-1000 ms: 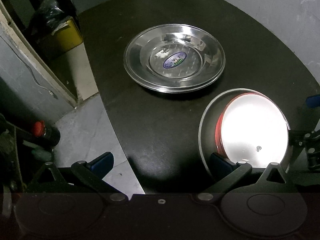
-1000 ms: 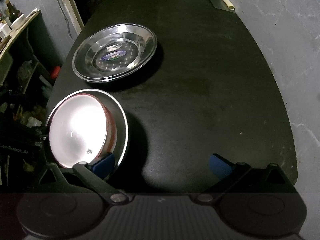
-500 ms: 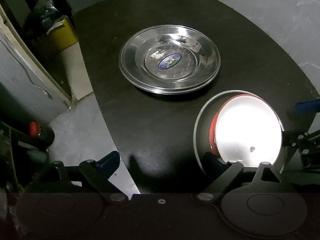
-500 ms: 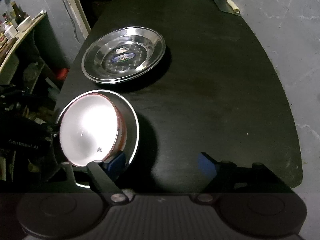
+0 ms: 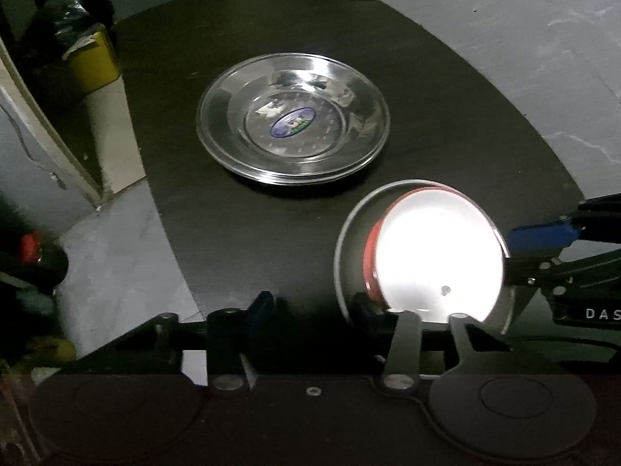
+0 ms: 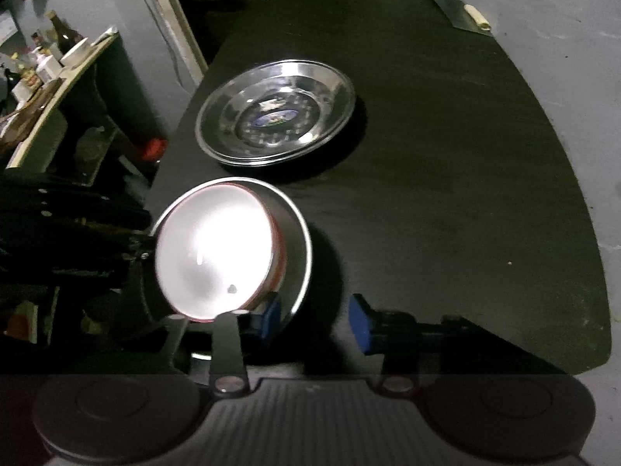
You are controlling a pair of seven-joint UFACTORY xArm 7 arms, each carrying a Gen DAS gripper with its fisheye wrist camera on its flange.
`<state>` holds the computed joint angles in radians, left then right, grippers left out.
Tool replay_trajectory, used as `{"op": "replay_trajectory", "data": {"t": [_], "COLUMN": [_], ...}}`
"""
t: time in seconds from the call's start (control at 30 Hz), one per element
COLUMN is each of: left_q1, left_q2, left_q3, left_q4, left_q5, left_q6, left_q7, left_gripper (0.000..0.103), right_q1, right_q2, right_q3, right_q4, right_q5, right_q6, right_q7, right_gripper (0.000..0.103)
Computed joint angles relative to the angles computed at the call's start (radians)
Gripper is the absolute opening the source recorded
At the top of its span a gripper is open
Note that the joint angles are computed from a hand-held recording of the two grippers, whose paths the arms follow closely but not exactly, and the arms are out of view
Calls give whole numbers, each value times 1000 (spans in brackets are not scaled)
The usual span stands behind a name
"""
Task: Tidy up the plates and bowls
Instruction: 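Lift the steel bowl and carry it toward the steel plate stack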
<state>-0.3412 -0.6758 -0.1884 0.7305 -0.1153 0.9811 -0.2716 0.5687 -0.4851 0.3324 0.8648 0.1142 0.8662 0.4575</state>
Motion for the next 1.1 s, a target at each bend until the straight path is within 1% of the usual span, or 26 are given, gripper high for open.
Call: {"op": "replay_trajectory", "data": {"t": [0.03,0.07,0.1,0.13,0.17,0.2,0.4,0.9,1.1], "left_q1": [-5,-10,-15,-19,-21,-21,-19,-17,-18], "left_q2": [-3,-4,-4,-3,-3,-1,-5,-13,-15], "left_q3": [4,8,10,11,12,9,7,1,0], "left_q4": [-4,-7,-9,-10,-10,-8,-11,-17,-20], "left_q5": [-8,-15,-22,-26,-29,-27,-32,-19,-15], "left_q6": [-10,-18,-26,-31,-34,-36,-38,-43,-46], "left_q7": [4,9,16,21,26,26,21,23,20], "left_gripper": [31,26,18,12,10,10,10,10,9], "right_q1": [9,20,27,33,36,39,34,36,29], "right_q2": [-1,-2,-4,-5,-5,-6,-16,-18,17], "right_q3": [-9,-19,-25,-29,-30,-31,-33,-50,-37], "right_q4": [-4,-9,-11,-13,-12,-13,-22,-42,-14], "right_q5": [15,35,49,59,65,70,93,144,119], "right_q6": [-8,-17,-23,-28,-31,-33,-39,-61,-41], "right_q7": [-13,-30,-44,-58,-69,-80,-92,-98,-110], "right_gripper": [34,32,28,23,21,19,19,20,22]}}
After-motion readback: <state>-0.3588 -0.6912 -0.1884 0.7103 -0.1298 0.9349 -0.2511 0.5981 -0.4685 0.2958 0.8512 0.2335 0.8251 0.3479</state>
